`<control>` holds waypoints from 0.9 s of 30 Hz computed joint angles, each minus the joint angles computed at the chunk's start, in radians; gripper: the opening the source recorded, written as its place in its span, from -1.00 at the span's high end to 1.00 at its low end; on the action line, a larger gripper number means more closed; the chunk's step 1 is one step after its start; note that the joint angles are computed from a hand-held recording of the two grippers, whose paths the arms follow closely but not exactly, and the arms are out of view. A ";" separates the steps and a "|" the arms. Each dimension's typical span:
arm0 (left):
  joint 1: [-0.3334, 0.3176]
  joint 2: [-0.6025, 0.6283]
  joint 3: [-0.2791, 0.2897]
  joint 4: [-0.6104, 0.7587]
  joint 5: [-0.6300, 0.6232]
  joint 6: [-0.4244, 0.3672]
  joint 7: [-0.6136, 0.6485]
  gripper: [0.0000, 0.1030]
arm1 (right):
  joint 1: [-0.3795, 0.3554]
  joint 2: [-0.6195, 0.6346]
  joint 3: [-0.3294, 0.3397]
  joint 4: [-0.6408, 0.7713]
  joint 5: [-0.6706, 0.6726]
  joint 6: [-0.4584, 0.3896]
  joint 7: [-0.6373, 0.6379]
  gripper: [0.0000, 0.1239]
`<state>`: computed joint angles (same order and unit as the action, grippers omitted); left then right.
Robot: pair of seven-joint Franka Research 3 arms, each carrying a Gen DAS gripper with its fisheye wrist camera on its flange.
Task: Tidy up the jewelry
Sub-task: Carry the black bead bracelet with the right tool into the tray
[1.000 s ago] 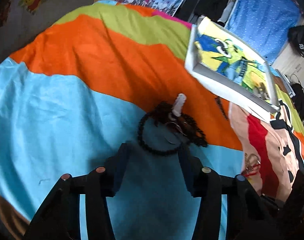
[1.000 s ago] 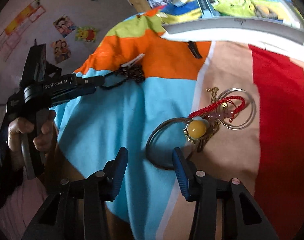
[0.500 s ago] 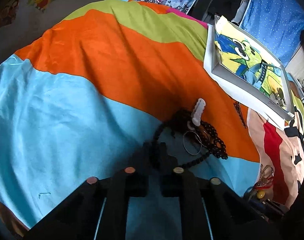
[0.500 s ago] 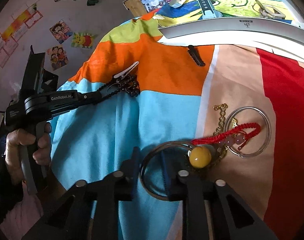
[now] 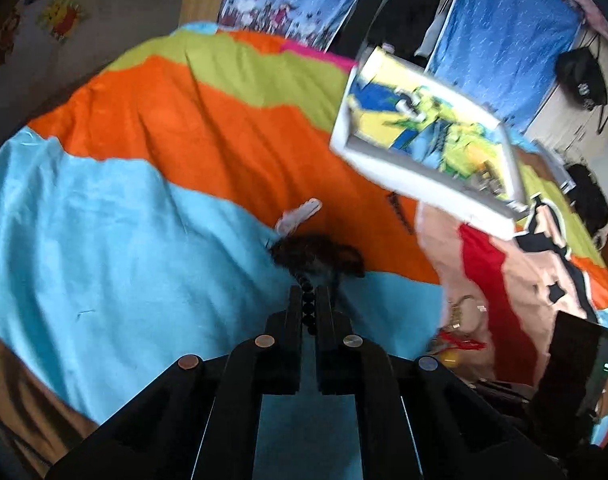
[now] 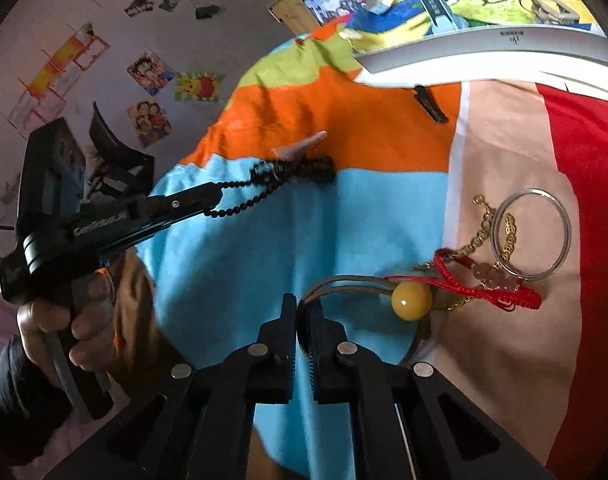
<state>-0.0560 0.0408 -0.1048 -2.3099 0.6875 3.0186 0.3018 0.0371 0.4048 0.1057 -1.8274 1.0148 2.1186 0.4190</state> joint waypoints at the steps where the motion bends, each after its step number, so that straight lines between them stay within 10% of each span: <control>1: -0.003 -0.010 0.003 -0.006 0.028 0.004 -0.032 0.94 | -0.006 -0.008 0.002 -0.006 0.010 -0.007 -0.008 0.91; 14: 0.118 -0.171 -0.099 -0.080 0.474 0.067 -0.578 0.94 | -0.049 -0.056 -0.023 -0.033 0.119 -0.131 -0.040 0.91; 27: 0.032 -0.183 -0.133 0.020 0.203 -0.045 -0.231 0.94 | -0.094 -0.075 -0.049 -0.021 0.263 -0.182 -0.066 0.91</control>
